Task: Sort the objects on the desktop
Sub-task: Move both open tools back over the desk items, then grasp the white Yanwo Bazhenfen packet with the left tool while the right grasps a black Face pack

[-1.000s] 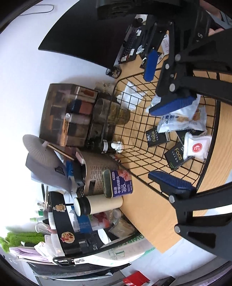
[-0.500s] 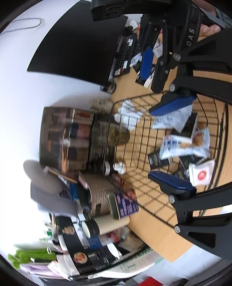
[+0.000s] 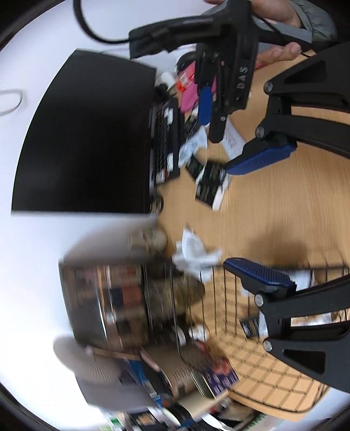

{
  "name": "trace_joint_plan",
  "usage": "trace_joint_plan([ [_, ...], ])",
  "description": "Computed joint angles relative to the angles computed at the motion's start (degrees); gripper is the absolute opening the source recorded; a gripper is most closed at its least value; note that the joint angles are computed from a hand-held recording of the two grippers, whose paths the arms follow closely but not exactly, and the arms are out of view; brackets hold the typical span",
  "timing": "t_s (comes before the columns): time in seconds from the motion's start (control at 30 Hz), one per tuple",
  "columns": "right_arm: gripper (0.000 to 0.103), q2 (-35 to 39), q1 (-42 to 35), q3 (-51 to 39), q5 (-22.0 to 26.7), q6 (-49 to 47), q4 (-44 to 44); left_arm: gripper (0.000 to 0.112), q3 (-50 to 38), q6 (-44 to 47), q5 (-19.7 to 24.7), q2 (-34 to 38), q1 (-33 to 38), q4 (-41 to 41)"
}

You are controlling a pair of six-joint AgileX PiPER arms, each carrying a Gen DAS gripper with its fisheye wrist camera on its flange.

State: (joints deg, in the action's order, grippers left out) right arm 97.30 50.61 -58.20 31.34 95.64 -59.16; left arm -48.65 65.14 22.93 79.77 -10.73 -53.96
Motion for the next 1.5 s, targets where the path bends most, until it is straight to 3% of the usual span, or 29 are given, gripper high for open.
trace_joint_plan([
  [0.23,0.046,-5.9,-5.5,12.4,-2.8,8.4,-4.8,0.069,-3.8,-6.2,-5.0,10.1,-11.9,6.1],
  [0.47,0.046,-6.8,-13.4,18.1,-6.6,9.4,-6.1,0.069,-12.2,-18.8,-6.6,22.4,-16.6,18.0],
  [0.83,0.046,-0.3,-21.6,15.9,-11.4,-0.3,-1.7,0.069,-28.5,-34.4,-3.4,36.1,-19.8,34.1],
  [0.97,0.046,2.4,-20.5,13.7,-10.2,-4.3,0.8,0.069,-31.2,-37.5,-1.6,38.7,-19.8,37.5],
  [1.07,0.046,4.8,-20.3,12.0,-10.1,-6.3,2.3,0.069,-30.3,-39.5,-2.7,38.6,-20.4,41.0],
  [1.3,0.046,8.4,-18.4,8.1,-10.1,-8.3,3.3,0.069,-24.9,-33.7,-1.7,34.9,-21.4,37.0],
  [1.4,0.046,9.2,-17.3,7.1,-11.2,-9.4,3.6,0.069,-23.4,-27.4,2.8,34.2,-20.3,31.4],
  [1.5,0.046,9.3,-16.4,7.1,-12.6,-9.6,3.9,0.069,-19.9,-23.6,1.9,32.5,-19.4,28.2],
])
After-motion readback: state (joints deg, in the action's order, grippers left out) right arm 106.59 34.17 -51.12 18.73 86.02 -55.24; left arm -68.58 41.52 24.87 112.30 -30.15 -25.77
